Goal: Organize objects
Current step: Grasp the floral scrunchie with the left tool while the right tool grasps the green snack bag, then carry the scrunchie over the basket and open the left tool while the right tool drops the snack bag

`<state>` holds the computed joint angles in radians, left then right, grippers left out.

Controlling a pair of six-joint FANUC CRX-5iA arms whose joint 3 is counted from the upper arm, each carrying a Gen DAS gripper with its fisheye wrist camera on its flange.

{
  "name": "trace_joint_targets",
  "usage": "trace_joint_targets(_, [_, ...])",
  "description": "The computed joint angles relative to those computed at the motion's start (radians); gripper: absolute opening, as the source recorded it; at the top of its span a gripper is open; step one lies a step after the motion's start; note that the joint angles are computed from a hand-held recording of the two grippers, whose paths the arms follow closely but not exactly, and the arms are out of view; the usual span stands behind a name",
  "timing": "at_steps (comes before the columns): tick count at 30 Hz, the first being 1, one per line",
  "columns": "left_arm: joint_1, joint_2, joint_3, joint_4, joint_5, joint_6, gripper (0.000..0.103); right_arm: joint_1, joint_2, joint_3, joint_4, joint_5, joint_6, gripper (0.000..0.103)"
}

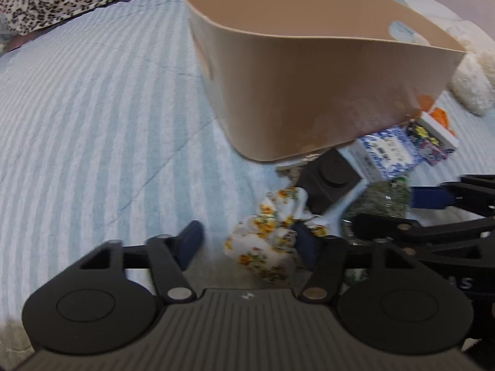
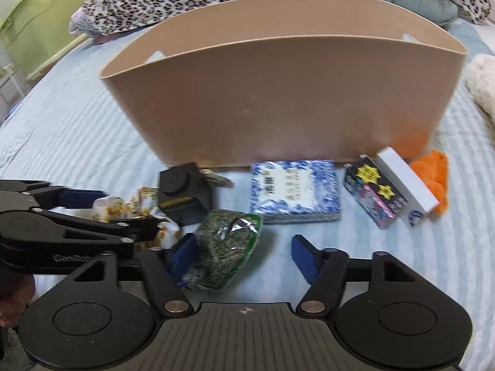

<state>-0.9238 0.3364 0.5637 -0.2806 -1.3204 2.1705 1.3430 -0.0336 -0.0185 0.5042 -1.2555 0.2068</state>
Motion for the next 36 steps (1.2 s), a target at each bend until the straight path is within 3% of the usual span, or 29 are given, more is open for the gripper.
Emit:
trace_joint_targets(3, [0.001,-0.011,-0.019,0.025,0.031,-0.021,0.033,0.0,-0.012,-0.01,-0.009,0.041,0.005,0.033])
trace_joint_targets(5, [0.0,-0.015,-0.022,0.033,0.039,-0.029,0.021,0.0,-0.018,-0.012,-0.013,0.05,-0.006,0.031])
trace_joint_targets(8, [-0.007,-0.015,-0.009,0.032,0.026,-0.028,0.013,0.006,-0.029,-0.01,-0.012,0.045,-0.014,0.028])
trace_joint_targets(15, [-0.034,-0.043,0.019,-0.026,-0.011,0.037,0.012,0.042,-0.064,-0.011,0.046,-0.01,-0.048,0.025])
trace_joint_targets(24, [-0.099,-0.056,0.147,-0.186,-0.049,0.092,0.012,0.076,-0.123,-0.025,0.197,-0.072,-0.088,0.025])
trace_joint_targets(29, [-0.098,-0.003,0.259,-0.241,-0.056,0.066,0.013,0.035,-0.126,0.0,0.277,-0.08,-0.06,0.025])
trace_joint_targets(36, [-0.054,0.107,0.421,-0.237,-0.069,0.015,0.013,-0.074,-0.1,0.033,0.321,-0.038,0.014,0.025])
